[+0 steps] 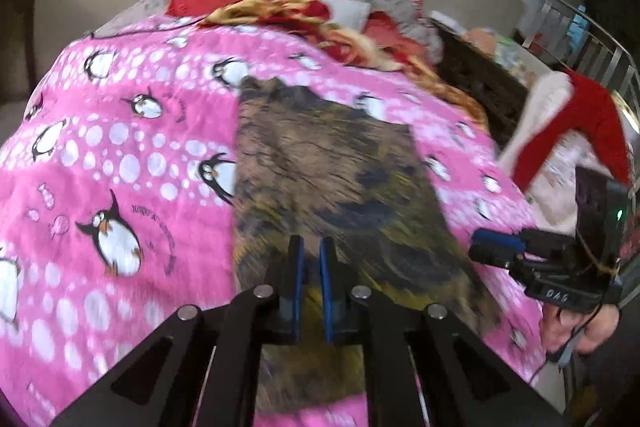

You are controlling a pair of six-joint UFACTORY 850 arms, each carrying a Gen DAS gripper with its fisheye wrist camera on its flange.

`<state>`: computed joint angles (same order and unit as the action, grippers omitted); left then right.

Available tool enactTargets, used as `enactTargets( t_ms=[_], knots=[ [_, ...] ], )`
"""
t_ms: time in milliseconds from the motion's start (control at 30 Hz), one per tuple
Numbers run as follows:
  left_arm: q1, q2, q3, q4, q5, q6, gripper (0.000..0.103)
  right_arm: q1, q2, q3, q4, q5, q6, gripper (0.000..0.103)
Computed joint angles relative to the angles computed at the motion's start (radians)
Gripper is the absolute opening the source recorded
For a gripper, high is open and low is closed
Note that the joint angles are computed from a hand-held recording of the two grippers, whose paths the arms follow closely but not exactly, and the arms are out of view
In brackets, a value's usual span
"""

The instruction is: Fold small clothes

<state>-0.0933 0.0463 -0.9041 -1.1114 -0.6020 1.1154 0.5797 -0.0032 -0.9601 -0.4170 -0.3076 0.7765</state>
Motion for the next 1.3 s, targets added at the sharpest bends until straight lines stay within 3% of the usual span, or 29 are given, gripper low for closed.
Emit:
enactTargets(
  t_ms=[100, 233, 333, 400, 500, 600, 733, 867, 1033, 1300],
  knots=[
    [-0.006, -0.002, 0.033, 0.077, -0.017, -0.054, 0.006, 0.044, 0.050, 0.039, 0.154, 0.041, -0.215, 0.013],
    [0.001, -0.023, 0.026, 0.076, -0.035, -0.080, 0.006, 0.049, -0.031, 0.008, 0.274, -0.083, -0.346, 0.013],
    [-0.001, -0.025, -0.028, 0.023, -0.022, -0.039, 0.006, 0.028, -0.007, -0.002, 0.320, -0.066, -0.388, 0.010],
    [-0.028, -0.081, -0.117, 0.029, 0.017, -0.084, 0.006, 0.021, 0.001, -0.026, 0.192, -0.031, -0.265, 0.010],
    [-0.094, -0.198, -0.258, 0.183, 0.109, -0.303, 0.007, -0.009, -0.076, -0.134, -0.071, -0.054, 0.049, 0.010],
    [-0.141, -0.299, -0.363, 0.365, 0.173, -0.533, 0.010, -0.008, -0.181, -0.249, -0.283, -0.167, 0.363, 0.010],
    [-0.151, -0.366, -0.412, 0.377, 0.213, -0.615, 0.026, -0.017, -0.317, -0.389, -0.380, -0.262, 0.596, 0.011],
    [-0.170, -0.400, -0.408, 0.467, 0.263, -0.687, 0.027, -0.041, -0.395, -0.448, -0.277, -0.286, 0.537, 0.015],
    [-0.193, -0.390, -0.376, 0.507, 0.332, -0.686, 0.033, -0.006, -0.410, -0.409, -0.489, -0.301, 0.629, 0.018],
    [-0.185, -0.393, -0.372, 0.388, 0.332, -0.576, 0.034, -0.012, -0.401, -0.389, -0.515, -0.268, 0.670, 0.019]
  ],
)
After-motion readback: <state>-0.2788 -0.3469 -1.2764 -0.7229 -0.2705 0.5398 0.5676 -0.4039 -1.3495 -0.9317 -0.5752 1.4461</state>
